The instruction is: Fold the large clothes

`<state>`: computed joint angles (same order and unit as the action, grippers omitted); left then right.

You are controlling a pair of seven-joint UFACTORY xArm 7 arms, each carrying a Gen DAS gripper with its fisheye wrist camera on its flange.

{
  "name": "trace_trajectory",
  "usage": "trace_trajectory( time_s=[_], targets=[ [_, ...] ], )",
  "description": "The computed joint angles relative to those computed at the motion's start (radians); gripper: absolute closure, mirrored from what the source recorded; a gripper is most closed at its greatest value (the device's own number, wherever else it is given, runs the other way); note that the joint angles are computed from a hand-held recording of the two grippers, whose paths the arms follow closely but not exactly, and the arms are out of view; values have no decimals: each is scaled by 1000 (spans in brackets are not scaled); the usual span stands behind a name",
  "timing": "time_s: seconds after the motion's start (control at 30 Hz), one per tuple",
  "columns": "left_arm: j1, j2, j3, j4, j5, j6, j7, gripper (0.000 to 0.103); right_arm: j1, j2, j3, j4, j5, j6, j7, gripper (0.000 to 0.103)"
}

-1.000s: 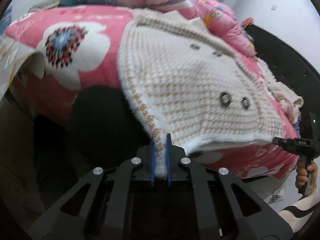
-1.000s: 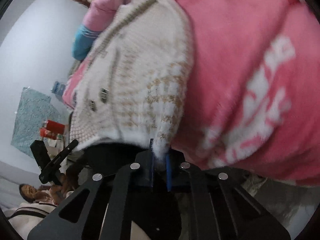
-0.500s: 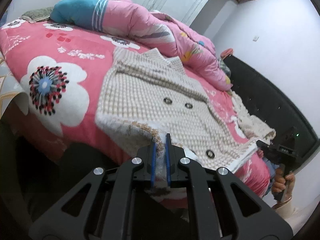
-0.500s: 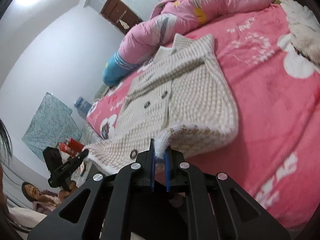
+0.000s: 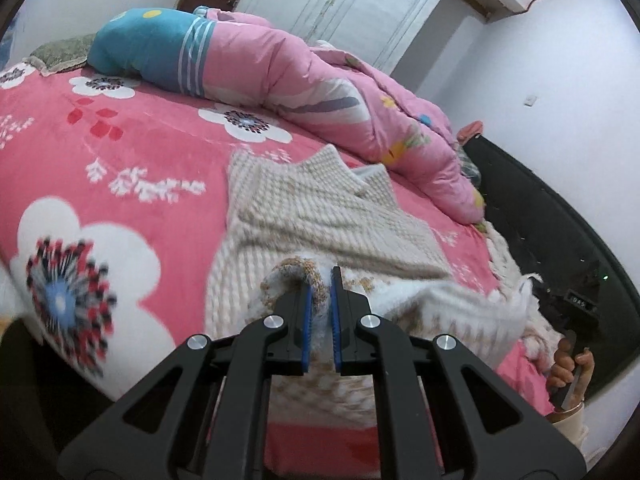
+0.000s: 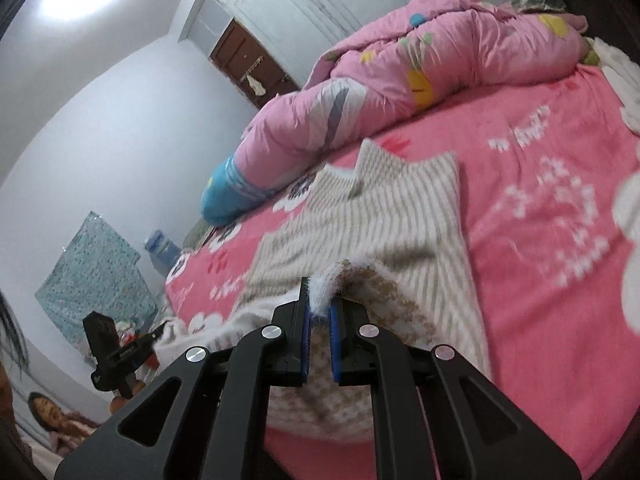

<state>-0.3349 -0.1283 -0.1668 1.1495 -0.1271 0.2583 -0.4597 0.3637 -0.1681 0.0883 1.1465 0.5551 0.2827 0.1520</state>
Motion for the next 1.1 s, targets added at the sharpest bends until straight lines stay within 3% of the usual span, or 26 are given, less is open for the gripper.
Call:
trace_trajectory(
  time_s=[0.23, 0.33, 0.4, 0.43, 0.47, 0.53, 0.63, 0.7, 0.77, 0.93, 1.03, 1.1],
  targets=[
    [38, 195, 24, 154, -66, 55, 84, 92, -80, 253, 21, 181, -88, 47, 97, 95],
    [61, 254, 11, 188, -172, 88, 167, 90, -112, 343, 30, 240, -131, 127, 160, 95],
    [90, 278, -14, 202, -295, 105, 260, 84, -155, 363, 69, 239, -39, 127, 109, 95],
    [108, 281, -30, 204, -334, 106, 289, 73, -170, 360, 85, 229, 3, 116, 75, 94],
    [111, 273, -30, 191, -330, 83, 288, 54, -178, 353, 92, 223, 25, 113, 58, 92],
    [69, 239, 17, 145, -256, 1, 240, 38, -170, 337, 82, 213, -11, 123, 81, 88],
    [91, 205, 3, 125, -271, -16, 266, 38, -152, 294, 65, 187, -87, 135, 135, 69],
    [82, 161, 14, 86, -217, -21, 233, 38, -141, 243, 54, 147, -137, 135, 178, 48],
    [68, 105, 13, 34, -198, -11, 243, 38, -126, 184, 39, 101, -266, 141, 288, 33],
    [-18, -20, 19, -82, -274, 37, 369, 38, -119, 14, 31, -43, -301, 213, 342, 30],
    [-114, -89, 45, -161, -415, 58, 483, 37, -110, -81, 30, -129, -295, 261, 372, 30],
    [-142, -93, 50, -186, -465, 67, 490, 37, -92, -124, 23, -177, -260, 278, 377, 30]
  ],
)
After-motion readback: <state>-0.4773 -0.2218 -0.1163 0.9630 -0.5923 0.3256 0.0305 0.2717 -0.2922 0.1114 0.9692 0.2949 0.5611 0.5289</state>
